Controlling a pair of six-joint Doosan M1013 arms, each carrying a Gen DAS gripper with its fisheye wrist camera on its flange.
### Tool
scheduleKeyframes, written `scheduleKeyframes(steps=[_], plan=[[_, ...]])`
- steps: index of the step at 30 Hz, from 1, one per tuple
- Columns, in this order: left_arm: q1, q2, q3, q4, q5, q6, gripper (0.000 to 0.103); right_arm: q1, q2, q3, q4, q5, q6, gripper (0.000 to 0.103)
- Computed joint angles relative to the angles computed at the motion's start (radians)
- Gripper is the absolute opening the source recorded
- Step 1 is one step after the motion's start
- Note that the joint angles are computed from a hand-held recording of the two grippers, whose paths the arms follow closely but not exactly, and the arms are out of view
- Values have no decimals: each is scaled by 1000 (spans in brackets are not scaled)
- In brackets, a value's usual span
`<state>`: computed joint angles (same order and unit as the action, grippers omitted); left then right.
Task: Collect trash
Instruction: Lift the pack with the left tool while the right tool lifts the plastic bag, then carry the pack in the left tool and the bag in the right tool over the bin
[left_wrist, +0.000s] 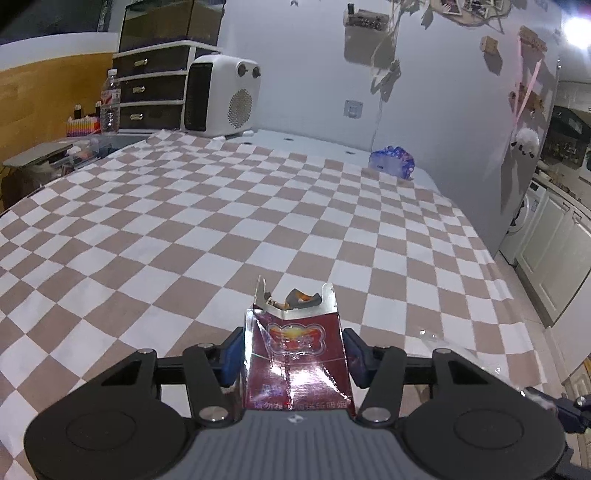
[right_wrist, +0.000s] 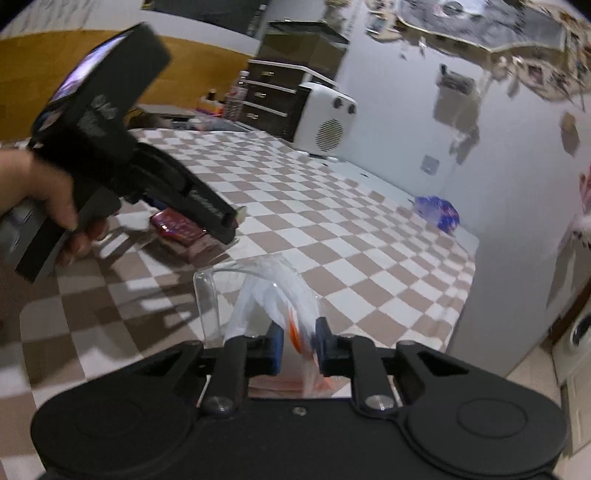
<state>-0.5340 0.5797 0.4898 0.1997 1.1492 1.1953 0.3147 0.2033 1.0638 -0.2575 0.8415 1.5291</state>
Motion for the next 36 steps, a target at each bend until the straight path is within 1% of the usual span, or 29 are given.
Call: scheduleKeyframes(steps=[5, 7, 10, 14, 17, 20, 25, 36], plan=[[-8, -38, 60, 12, -34, -8, 55, -2, 0, -16, -27, 31, 152, 16], [-12, -61, 97, 18, -52, -15, 55, -8, -7, -14, -17, 28, 207, 13], [-23, -106, 164, 27, -86, -20, 55, -17, -21, -6, -6, 32, 263, 10], [-40, -161, 243, 36, -127, -15, 55, -27, -47, 14, 5, 31, 326, 9], [-52, -198, 291, 37, -150, -16, 55, -26, -73, 41, -15, 24, 370, 9], [-68, -227, 324, 53, -161, -27, 55, -25, -98, 66, -20, 22, 408, 8], [-102, -265, 361, 92, -169, -43, 55, -11, -142, 108, -65, 18, 475, 7], [-177, -319, 419, 140, -192, -62, 55, 10, -247, 199, -165, 21, 604, 7]])
